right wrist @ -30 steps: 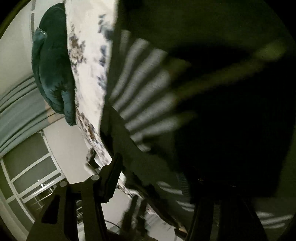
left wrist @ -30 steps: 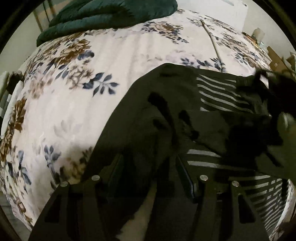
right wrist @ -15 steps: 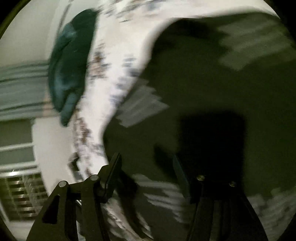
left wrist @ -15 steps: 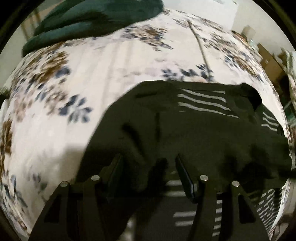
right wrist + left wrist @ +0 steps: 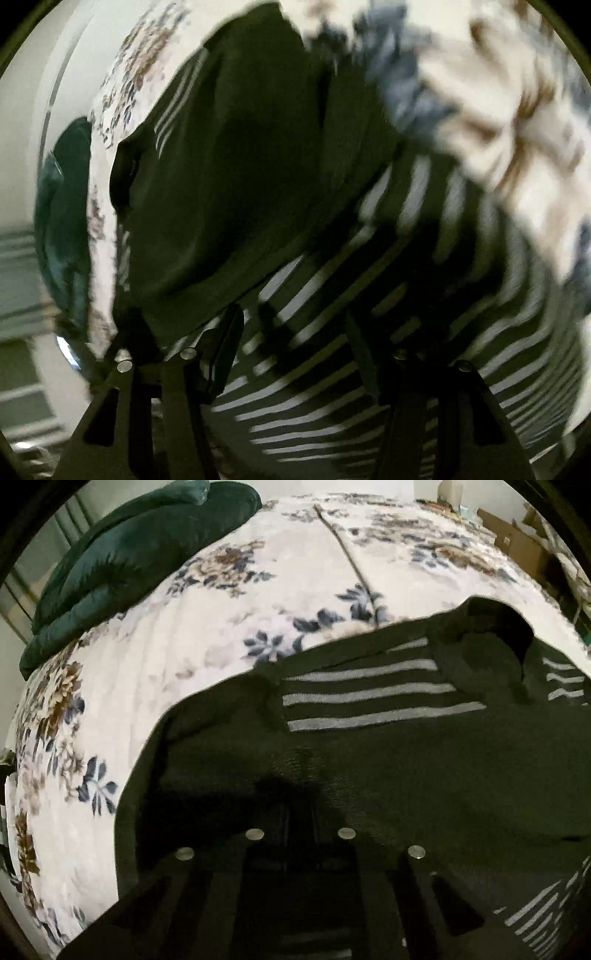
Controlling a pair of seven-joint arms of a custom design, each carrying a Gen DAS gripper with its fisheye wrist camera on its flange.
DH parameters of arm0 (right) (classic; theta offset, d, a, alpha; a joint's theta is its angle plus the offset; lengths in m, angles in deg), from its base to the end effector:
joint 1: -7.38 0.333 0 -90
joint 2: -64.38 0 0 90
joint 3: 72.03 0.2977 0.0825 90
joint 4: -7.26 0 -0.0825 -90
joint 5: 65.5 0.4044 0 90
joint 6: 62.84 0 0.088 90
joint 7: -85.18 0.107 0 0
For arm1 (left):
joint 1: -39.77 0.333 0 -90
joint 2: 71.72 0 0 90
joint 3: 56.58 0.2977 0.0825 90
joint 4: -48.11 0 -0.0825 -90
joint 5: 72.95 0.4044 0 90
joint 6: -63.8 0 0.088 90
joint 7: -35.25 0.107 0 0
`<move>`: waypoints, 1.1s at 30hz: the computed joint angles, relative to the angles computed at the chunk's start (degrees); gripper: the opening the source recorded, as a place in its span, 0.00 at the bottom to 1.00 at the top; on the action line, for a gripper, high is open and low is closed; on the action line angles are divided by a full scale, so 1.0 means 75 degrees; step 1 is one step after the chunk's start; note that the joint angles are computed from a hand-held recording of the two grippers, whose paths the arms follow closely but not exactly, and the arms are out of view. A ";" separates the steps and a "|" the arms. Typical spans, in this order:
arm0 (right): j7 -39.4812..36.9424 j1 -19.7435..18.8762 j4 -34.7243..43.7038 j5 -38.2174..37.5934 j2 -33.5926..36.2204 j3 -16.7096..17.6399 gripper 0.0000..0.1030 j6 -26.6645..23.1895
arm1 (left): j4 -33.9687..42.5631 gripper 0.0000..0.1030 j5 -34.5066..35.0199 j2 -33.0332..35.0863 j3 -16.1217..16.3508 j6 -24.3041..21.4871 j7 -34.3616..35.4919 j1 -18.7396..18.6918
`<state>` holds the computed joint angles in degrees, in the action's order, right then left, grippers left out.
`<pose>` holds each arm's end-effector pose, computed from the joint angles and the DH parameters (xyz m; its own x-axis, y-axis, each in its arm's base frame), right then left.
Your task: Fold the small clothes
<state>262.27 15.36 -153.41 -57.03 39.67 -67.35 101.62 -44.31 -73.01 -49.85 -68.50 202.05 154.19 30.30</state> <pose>0.4110 0.0813 0.3518 -0.8722 -0.1120 -0.4762 -0.1511 0.9875 0.0443 0.6704 -0.2434 0.4304 -0.7242 -0.6771 -0.1310 -0.5871 0.7049 -0.3979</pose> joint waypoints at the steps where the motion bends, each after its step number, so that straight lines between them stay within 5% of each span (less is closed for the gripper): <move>1: 0.0133 -0.0374 0.0096 -0.0495 -0.0264 0.0305 0.58 -0.0767 | -0.0042 0.06 -0.0125 -0.0062 -0.0040 0.0050 0.0063 0.0058; 5: -0.0186 -0.0618 0.0474 -0.1565 -0.0885 0.0400 0.58 -0.3414 | -0.0105 0.06 -0.0526 -0.0288 -0.0073 0.0061 0.0119 0.0220; 7: -0.0551 -0.0598 0.0622 -0.2027 -0.0702 0.0354 0.55 -0.4016 | -0.0051 0.06 -0.0629 -0.0309 -0.0044 0.0012 0.0042 0.0256; 11: -0.0762 -0.0586 0.1174 -0.2910 -0.0111 0.0458 0.30 -0.5348 | 0.0080 0.06 -0.0502 -0.0245 0.0117 -0.0032 -0.0398 0.0244; 15: -0.0106 -0.0654 0.0884 -0.3241 -0.0479 0.0288 0.27 -0.5949 | 0.0254 0.06 -0.0427 -0.0097 0.0195 -0.0340 -0.0693 0.0339; 21: -0.0440 -0.0742 0.0782 -0.2950 -0.0694 -0.0172 0.33 -0.5771 | -0.0001 0.12 -0.0976 -0.0465 0.0040 -0.0576 -0.0525 0.0603; 26: -0.0670 -0.0648 0.0454 -0.2489 -0.1761 -0.0166 0.60 -0.5710 | -0.0008 0.42 -0.1980 -0.0753 0.0006 -0.0425 -0.0454 0.0918; 28: -0.0745 -0.0562 0.0460 -0.2279 -0.1881 -0.0108 0.68 -0.5478 | 0.0056 0.98 -0.2261 -0.0848 0.0083 -0.0356 -0.0534 0.1051; 33: -0.1255 -0.0039 0.1043 -0.1701 -0.1298 0.0043 0.76 -0.4993 | 0.0396 0.99 -0.2295 -0.0983 0.0457 -0.1022 -0.1071 0.1442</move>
<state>252.86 15.07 -145.59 -69.79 29.94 -67.02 64.17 -41.34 -90.22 -57.22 -65.07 194.39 146.16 41.12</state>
